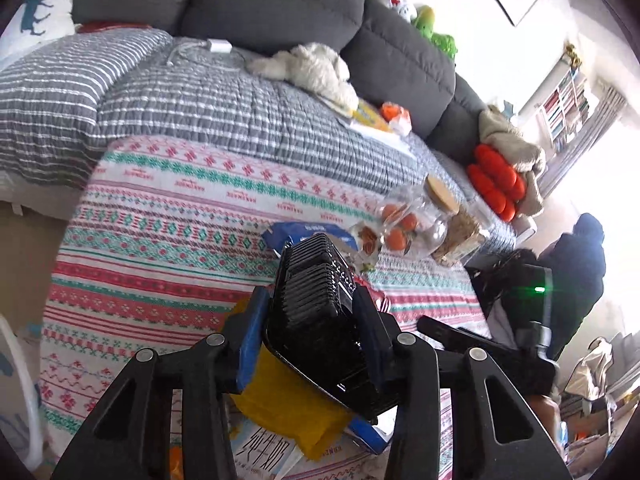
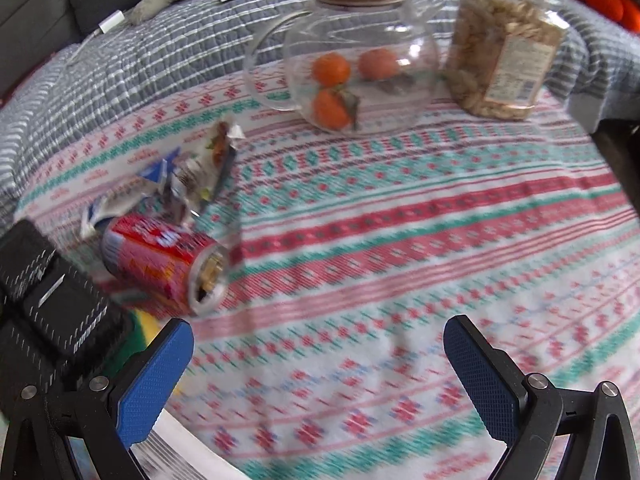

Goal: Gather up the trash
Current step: 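Grasp the black plastic tray with the left tool while the right tool grasps the red can, then carry the black tray and red can to the white bin and release both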

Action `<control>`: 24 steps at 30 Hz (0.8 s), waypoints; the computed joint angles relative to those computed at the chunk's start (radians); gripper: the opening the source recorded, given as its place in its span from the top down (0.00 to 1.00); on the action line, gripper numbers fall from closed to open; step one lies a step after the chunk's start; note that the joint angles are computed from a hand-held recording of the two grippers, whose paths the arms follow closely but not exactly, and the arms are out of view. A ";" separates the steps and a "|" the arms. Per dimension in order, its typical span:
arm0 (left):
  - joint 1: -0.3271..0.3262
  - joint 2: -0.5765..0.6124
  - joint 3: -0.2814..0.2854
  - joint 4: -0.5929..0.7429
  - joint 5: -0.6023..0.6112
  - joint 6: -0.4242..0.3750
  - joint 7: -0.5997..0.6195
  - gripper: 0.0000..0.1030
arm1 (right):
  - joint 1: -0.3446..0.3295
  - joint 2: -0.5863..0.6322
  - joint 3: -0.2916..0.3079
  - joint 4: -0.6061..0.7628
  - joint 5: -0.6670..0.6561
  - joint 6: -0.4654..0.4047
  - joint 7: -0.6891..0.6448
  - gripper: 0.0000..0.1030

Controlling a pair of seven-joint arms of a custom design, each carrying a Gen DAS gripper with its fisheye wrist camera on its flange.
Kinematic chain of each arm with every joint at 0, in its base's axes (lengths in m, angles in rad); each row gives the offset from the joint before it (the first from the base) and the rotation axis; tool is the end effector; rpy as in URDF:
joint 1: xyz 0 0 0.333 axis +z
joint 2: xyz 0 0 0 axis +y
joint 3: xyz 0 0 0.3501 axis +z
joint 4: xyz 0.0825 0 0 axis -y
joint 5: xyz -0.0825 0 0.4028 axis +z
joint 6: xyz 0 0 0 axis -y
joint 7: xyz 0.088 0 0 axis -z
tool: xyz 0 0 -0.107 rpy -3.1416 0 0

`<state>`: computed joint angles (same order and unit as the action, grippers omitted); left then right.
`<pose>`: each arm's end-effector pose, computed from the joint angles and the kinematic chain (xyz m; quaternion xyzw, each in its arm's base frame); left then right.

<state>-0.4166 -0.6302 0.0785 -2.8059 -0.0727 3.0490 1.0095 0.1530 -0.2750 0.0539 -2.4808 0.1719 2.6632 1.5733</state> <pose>0.3586 -0.1179 0.5008 -0.7290 0.5382 -0.4113 0.0986 0.4741 0.0954 0.4622 -0.7121 0.6629 -0.1047 0.2063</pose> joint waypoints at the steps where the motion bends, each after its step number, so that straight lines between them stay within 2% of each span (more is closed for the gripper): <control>1: 0.010 -0.021 -0.003 -0.009 0.001 0.000 -0.004 0.56 | 0.010 0.013 -0.003 0.010 0.019 0.002 -0.003 0.00; 6: 0.079 -0.154 -0.020 -0.064 0.022 -0.026 -0.032 0.56 | 0.062 0.086 -0.011 0.058 0.118 0.018 -0.064 0.03; 10: 0.140 -0.247 -0.028 -0.101 0.045 -0.088 -0.047 0.56 | 0.083 0.133 0.003 0.082 0.121 0.044 -0.098 0.04; 13: 0.184 -0.313 -0.024 -0.126 0.060 -0.140 -0.045 0.56 | 0.110 0.178 0.000 0.106 0.184 0.072 -0.176 0.05; 15: 0.209 -0.355 -0.019 -0.143 0.066 -0.178 -0.039 0.56 | 0.128 0.197 -0.008 0.116 0.284 0.071 -0.270 0.07; 18: 0.247 -0.412 -0.015 -0.167 0.071 -0.232 -0.032 0.56 | 0.142 0.223 -0.015 0.143 0.456 0.017 -0.419 0.19; 20: 0.274 -0.458 -0.010 -0.184 0.072 -0.269 -0.028 0.56 | 0.139 0.231 -0.005 0.150 0.462 0.002 -0.445 0.40; 21: 0.285 -0.479 -0.008 -0.191 0.072 -0.285 -0.025 0.56 | 0.139 0.226 -0.002 0.145 0.467 0.002 -0.464 0.44; 24: 0.325 -0.552 -0.004 -0.211 0.077 -0.344 -0.015 0.56 | 0.137 0.207 0.007 0.133 0.440 0.016 -0.462 0.46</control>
<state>-0.0921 -1.1823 0.0746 -3.0168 0.0044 2.7051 0.9945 0.2903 -0.0677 0.0610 -2.3476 0.6114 2.6791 1.1117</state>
